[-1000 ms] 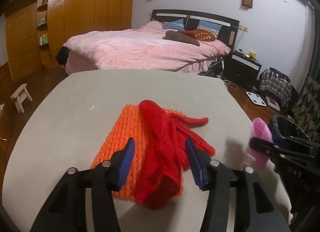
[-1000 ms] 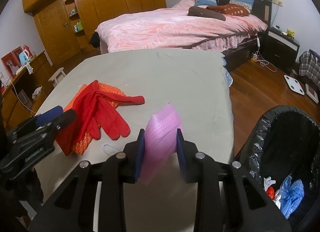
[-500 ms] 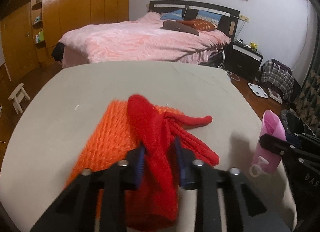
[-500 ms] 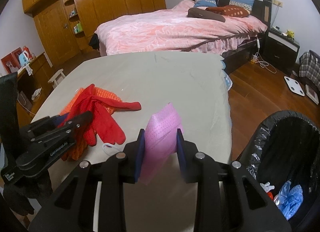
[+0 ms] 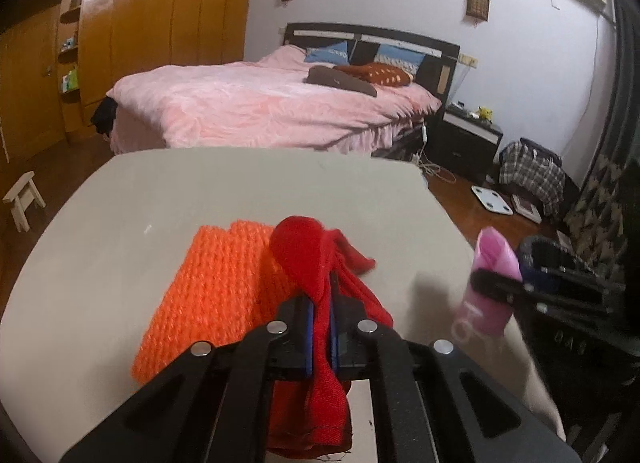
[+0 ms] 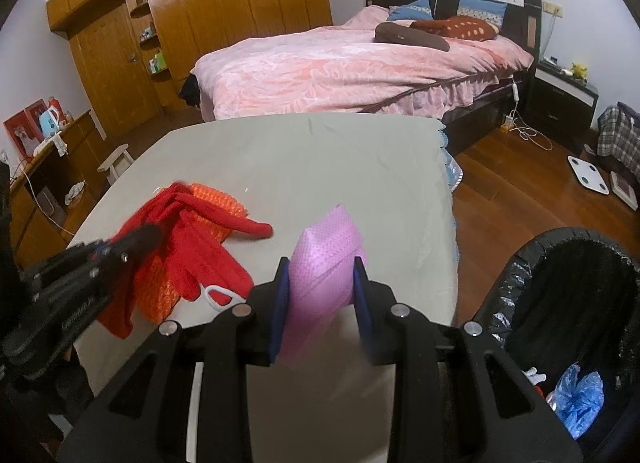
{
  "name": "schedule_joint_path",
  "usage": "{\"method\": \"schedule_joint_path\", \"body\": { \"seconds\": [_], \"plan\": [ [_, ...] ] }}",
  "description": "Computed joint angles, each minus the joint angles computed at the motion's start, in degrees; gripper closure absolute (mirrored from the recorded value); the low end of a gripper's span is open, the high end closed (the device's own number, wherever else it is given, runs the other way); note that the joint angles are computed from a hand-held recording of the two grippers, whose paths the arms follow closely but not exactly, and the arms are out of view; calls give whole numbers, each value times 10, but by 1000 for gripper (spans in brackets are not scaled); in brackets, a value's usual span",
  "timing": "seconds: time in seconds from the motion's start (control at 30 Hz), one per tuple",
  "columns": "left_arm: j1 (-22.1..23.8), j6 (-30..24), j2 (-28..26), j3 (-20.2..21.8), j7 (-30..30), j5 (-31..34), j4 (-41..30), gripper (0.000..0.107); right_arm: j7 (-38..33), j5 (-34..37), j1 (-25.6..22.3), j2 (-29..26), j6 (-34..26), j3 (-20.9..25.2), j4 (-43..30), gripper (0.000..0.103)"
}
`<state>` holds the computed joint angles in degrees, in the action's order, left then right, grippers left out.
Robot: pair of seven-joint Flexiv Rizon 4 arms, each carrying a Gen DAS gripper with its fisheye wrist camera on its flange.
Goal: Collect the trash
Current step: 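Lift the red glove off the orange cloth with the left gripper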
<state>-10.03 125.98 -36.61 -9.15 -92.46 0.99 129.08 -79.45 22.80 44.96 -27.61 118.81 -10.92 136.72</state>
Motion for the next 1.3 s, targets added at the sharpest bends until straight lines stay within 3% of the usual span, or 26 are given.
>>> {"method": "schedule_joint_path", "body": {
  "seconds": [0.13, 0.2, 0.27, 0.37, 0.43, 0.53, 0.6, 0.7, 1.3],
  "plan": [
    [-22, -30, -4, 12, 12, -25, -7, 100, 1, 1, 0, 0, -3, -1, -1, 74],
    [-40, -42, -5, 25, 18, -49, -10, 92, 1, -2, -1, -1, -6, -2, -2, 74],
    [-53, -50, -8, 34, 25, -66, -16, 91, 2, -3, -3, -2, -4, 0, -2, 74],
    [-71, -52, -11, 47, 33, -89, -21, 74, 2, -3, -2, -3, -2, -1, -2, 74],
    [-79, -53, -14, 52, 38, -101, -26, 71, 3, -3, -3, -4, -1, 1, -2, 74],
    [-73, -65, -17, 44, 42, -103, -31, 72, 3, -3, -4, -4, -1, 1, -2, 74],
    [-66, -67, -17, 38, 41, -98, -32, 87, 3, -4, -5, -5, 1, 2, -2, 74],
    [-54, -61, -15, 28, 35, -87, -29, 98, 2, -4, -8, -5, 4, 4, -2, 74],
    [-61, -13, 29, 34, 6, -82, 12, 101, -33, 38, 28, 39, 10, -13, 17, 74]
  ]
}}
